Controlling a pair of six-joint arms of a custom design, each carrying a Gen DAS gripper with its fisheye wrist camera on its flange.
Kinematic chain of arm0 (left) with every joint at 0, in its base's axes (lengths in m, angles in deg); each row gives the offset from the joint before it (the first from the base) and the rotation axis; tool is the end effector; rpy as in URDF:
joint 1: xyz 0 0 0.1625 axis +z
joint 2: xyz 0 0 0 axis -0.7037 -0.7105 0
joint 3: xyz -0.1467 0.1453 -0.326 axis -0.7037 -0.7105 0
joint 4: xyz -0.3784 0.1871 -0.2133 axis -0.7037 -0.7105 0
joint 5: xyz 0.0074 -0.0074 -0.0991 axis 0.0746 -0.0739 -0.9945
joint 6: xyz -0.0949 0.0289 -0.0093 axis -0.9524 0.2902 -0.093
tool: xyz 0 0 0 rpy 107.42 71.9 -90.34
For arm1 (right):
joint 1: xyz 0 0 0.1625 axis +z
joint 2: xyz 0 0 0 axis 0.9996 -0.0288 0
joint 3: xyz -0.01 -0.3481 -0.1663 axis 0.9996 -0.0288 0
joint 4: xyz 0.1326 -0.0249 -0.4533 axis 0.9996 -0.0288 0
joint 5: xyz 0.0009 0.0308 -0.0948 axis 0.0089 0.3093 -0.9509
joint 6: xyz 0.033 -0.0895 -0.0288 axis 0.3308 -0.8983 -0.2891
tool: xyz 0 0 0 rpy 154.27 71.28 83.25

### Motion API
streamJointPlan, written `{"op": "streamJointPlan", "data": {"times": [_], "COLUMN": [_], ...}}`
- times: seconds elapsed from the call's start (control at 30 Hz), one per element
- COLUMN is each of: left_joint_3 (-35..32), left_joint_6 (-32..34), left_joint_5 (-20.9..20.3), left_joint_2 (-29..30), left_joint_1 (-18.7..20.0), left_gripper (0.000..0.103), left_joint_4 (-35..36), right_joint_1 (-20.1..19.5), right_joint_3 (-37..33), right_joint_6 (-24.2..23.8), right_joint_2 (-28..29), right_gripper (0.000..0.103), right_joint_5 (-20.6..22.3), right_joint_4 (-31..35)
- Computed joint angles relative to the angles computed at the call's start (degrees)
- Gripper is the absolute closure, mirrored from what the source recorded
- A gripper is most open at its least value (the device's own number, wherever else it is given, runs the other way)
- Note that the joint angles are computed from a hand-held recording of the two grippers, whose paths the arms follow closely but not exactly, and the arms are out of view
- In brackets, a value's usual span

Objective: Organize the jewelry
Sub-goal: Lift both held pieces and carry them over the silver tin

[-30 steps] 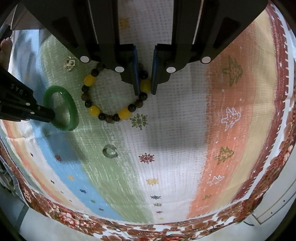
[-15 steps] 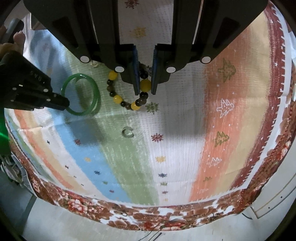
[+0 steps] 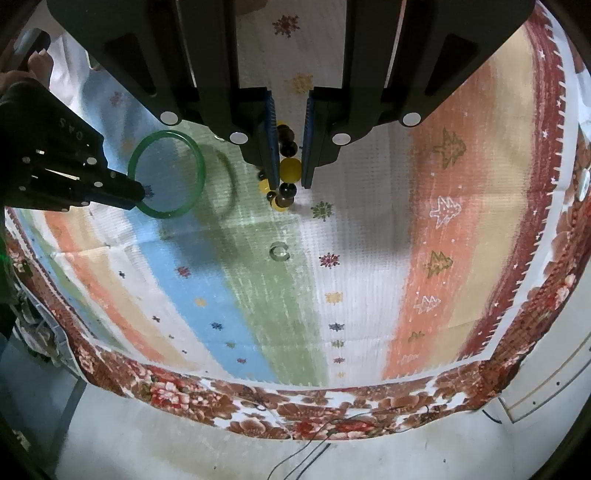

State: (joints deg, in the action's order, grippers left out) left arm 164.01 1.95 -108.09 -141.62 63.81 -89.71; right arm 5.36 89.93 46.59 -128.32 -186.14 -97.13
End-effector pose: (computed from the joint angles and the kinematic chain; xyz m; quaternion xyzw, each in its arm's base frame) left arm -0.2954 -0.3169 0.0860 0.0728 0.8993 -0.2774 0.3301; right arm 0.1099 -0.3355 0.1639 0.3130 -0.8928 0.1447 0.2898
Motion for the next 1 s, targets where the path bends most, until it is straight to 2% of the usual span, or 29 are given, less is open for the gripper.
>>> {"op": "streamJointPlan", "data": {"times": [0.5,1.0], "left_joint_3": [0.2,0.4], "left_joint_6": [-5.0,-9.5], "left_joint_5": [1.1,1.1], "left_joint_2": [-3.0,-3.8], "left_joint_1": [-6.4,-14.2], "left_gripper": [0.092,0.092], "left_joint_4": [4.3,5.7], "right_joint_1": [2.4,1.7], "right_joint_3": [3.9,9.2], "right_joint_6": [1.2,1.1], "right_joint_2": [-12.4,-36.4], "right_gripper": [0.094,0.094], "right_joint_5": [1.9,6.7], "right_joint_4": [5.7,22.9]}}
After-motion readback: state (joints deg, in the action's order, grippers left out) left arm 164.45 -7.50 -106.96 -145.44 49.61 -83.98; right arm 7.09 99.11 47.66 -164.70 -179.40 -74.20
